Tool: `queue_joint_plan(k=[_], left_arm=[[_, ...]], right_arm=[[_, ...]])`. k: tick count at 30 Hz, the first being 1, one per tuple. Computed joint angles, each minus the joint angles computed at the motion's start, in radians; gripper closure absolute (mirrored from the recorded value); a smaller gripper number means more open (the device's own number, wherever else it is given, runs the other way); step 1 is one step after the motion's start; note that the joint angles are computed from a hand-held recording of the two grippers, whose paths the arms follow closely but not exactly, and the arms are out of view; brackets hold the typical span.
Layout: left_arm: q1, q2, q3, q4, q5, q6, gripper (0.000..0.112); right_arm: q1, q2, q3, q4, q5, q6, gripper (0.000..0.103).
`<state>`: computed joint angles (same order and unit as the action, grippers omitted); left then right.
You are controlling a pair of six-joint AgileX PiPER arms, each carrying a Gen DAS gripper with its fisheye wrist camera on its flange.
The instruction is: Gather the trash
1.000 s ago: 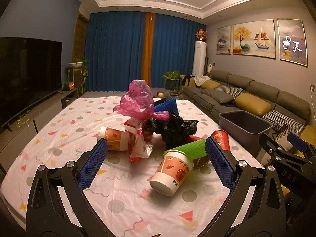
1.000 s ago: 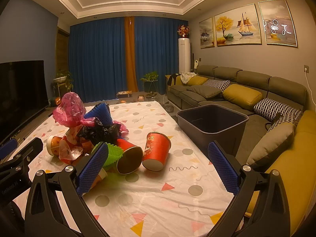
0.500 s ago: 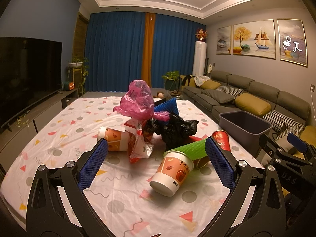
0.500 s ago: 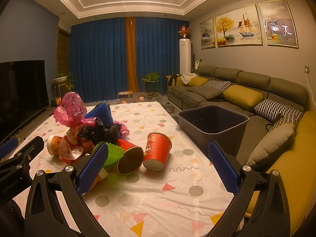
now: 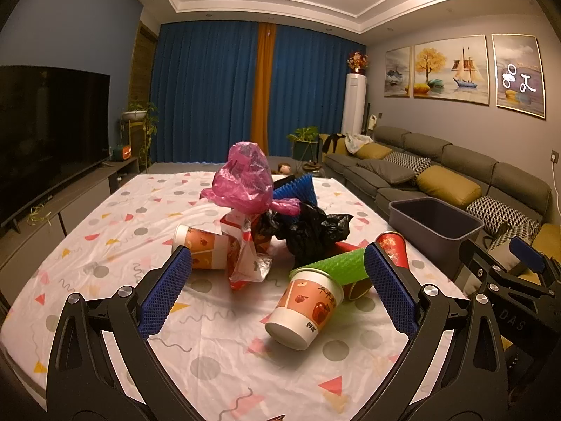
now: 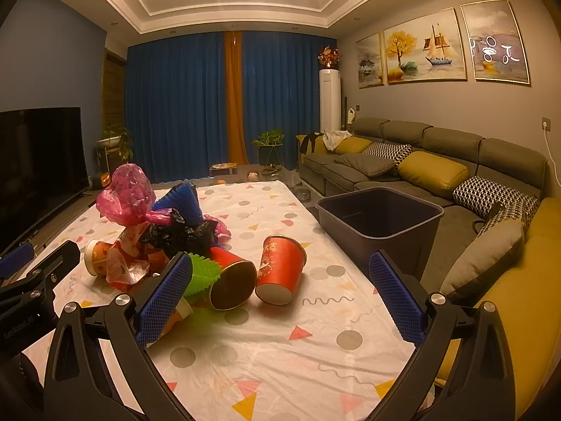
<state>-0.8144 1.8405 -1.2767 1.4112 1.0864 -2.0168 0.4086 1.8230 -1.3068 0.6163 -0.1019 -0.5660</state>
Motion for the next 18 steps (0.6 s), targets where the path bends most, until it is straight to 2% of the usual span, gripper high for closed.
queue_joint_plan(k=[3,12,18], left_arm=[[0.0,0.0,0.0,0.0,0.0,0.0,0.015],[0.031,-0.01,0.02,0.002,-0.003,-0.013,0.015],[0.064,-0.047,0.116,0.02,0.009,-0.069,0.017]], right_arm=[[-0.001,0.0,0.0,-0.024,0.0,0.024,0.005],[-0.011,0.027,-0.016,-0.434,0.006,0.429,0.005],[-0.011,0.068,-0.054,-0.601,0.012,0.6,0.005]])
